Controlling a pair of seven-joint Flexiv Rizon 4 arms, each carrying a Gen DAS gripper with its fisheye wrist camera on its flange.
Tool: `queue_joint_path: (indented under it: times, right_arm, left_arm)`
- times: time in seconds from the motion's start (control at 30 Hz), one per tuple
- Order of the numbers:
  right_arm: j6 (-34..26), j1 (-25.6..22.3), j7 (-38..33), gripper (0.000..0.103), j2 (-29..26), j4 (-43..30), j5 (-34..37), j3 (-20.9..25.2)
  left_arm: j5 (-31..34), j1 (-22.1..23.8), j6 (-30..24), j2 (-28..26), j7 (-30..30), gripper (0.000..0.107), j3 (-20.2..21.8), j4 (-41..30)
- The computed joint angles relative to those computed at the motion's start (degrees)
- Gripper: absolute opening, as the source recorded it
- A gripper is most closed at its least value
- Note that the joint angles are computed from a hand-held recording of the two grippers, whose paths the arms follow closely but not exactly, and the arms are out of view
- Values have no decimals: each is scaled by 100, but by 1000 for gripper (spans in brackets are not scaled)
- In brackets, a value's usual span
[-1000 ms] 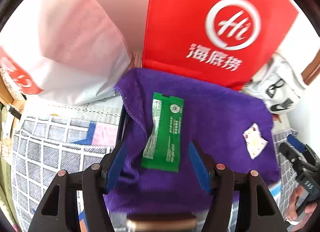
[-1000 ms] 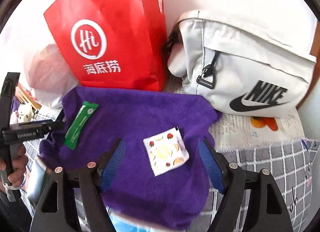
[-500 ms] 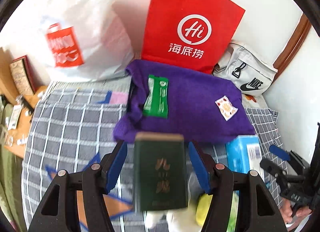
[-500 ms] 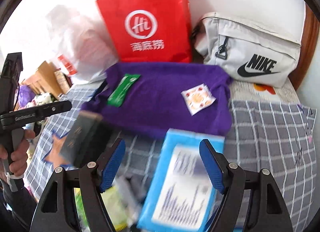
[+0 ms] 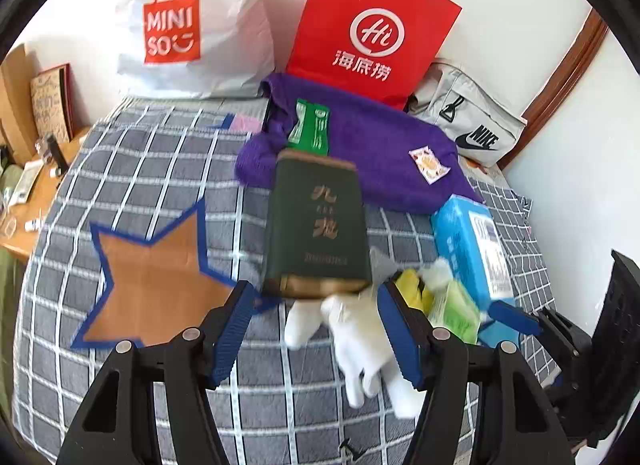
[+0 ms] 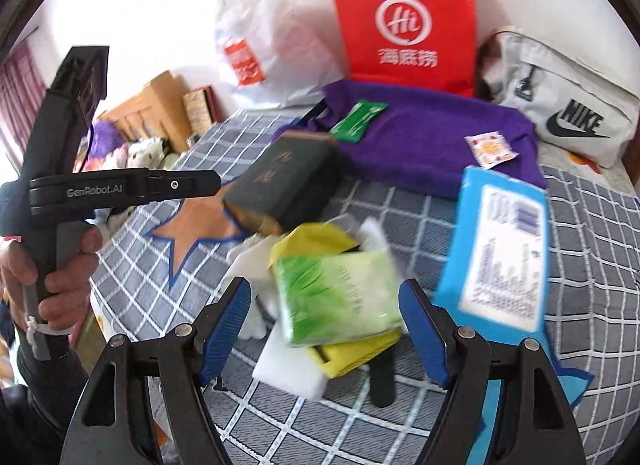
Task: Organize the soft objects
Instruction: 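Grasp the white gloves with the left gripper while the right grasps the green tissue pack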
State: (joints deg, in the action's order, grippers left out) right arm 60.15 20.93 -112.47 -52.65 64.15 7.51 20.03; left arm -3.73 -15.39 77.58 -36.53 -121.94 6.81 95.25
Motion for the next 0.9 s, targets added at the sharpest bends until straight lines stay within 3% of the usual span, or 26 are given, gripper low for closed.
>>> queue_joint_path:
  times: [0.1,0.13,0.17,0.2,0.37,0.6,0.8,0.9]
  right_arm:
    - [296,282,193,73,-34,152,-307,-359]
    - [339,325,251,62,-55,173,-403,-410]
    - [329,330,268,43,-74,181,-479,-407]
    - [285,295,240,42,-78,187,-515,-341]
    - [782,-99,-253,40,177,652,-292,243]
    - [1322,-429,-518,40,632,1405,-124,513]
    - [1644,-762,-630,40,876,2049,-45,574]
    - [1892,-781,-448,41,911,2314,-120,390]
  left_arm:
    - [-7,-18,124,55,-57,62,-19,194]
    - [-20,-19,161,70,-72,62,-31,251]
    - [-35,-20,184,78,-79,62,-42,291]
    - [-49,-12,204,93,-71,62,-62,340]
    - [-63,-91,231,126,-134,62,-7,458]
    - [-62,-219,248,123,-310,62,33,542]
    - [-88,-281,326,-53,-338,62,-40,411]
    - [-41,-413,319,-265,-355,62,61,175]
